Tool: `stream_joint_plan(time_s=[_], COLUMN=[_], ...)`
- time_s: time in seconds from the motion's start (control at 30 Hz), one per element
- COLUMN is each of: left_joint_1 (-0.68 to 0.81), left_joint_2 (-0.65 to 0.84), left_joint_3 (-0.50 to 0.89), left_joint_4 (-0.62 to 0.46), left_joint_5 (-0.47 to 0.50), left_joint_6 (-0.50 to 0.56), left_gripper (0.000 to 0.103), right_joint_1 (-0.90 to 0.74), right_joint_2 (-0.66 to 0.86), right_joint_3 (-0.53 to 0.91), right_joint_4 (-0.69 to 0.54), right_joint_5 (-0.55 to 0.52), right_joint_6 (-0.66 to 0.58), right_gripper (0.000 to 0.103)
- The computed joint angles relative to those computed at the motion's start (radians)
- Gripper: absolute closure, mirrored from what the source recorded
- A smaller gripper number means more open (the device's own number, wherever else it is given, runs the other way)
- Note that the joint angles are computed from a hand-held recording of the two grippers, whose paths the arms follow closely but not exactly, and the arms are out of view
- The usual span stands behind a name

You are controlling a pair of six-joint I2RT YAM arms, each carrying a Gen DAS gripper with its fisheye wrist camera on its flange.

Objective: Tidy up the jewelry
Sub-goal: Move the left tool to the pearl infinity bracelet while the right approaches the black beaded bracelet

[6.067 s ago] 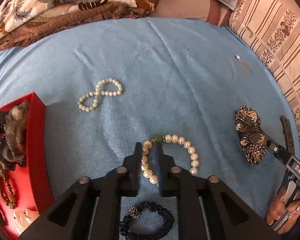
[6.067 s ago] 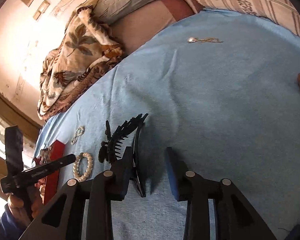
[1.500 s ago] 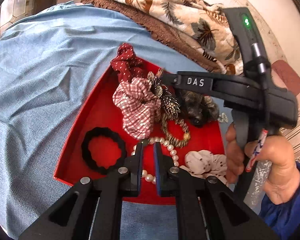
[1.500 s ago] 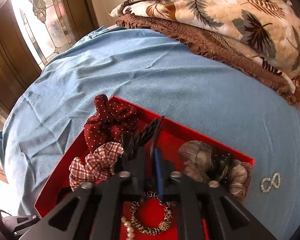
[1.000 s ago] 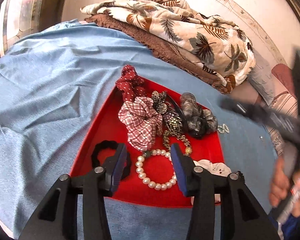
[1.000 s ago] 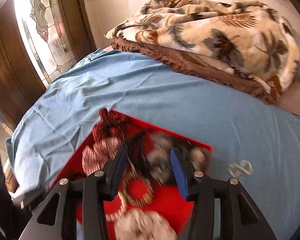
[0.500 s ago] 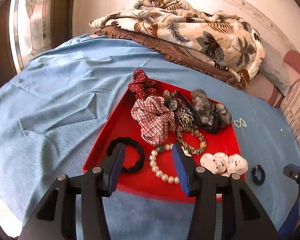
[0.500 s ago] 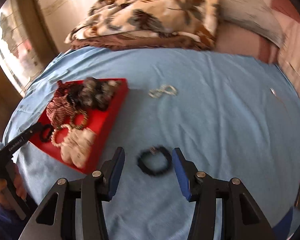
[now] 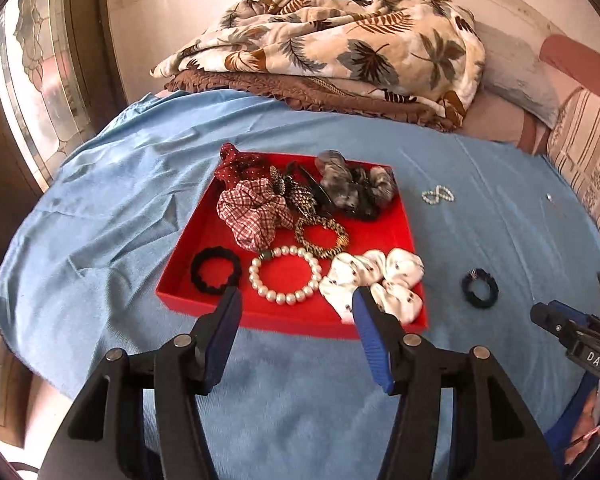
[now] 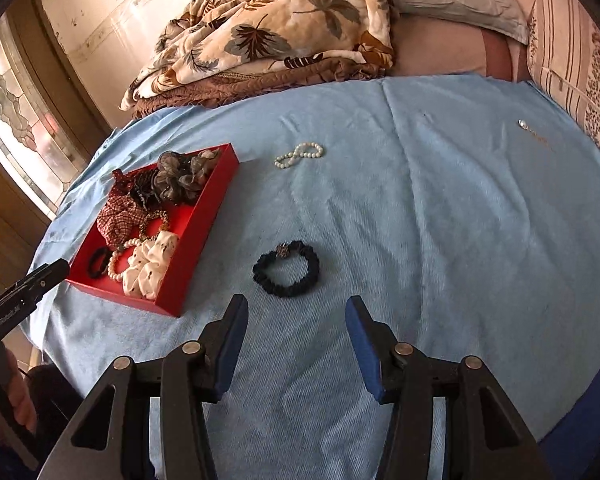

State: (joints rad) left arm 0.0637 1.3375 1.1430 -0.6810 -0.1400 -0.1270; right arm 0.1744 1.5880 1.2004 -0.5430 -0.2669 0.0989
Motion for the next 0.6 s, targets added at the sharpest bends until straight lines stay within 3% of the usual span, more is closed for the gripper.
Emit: stream_joint_plan(time_s=[0.3, 0.6], left_joint_1=[-0.115, -0.167], left_joint_2=[-0.022, -0.003], left_joint_3=[0.024, 0.039], left_joint_4=[-0.094, -0.119], left_joint_5=[-0.118, -0.164], left_joint_6=[-0.057, -0.065], left_gripper=[0.045, 0.044], right_joint_1=[-0.038, -0.081], right_joint_2=[-0.064, -0.068], right_joint_3=[-0.077, -0.109], right_joint_4=[0.034, 0.047], right_joint_5=[-0.031, -0.061], right_joint_6=[-0.003, 0.003], right_gripper=[0.044, 0.043])
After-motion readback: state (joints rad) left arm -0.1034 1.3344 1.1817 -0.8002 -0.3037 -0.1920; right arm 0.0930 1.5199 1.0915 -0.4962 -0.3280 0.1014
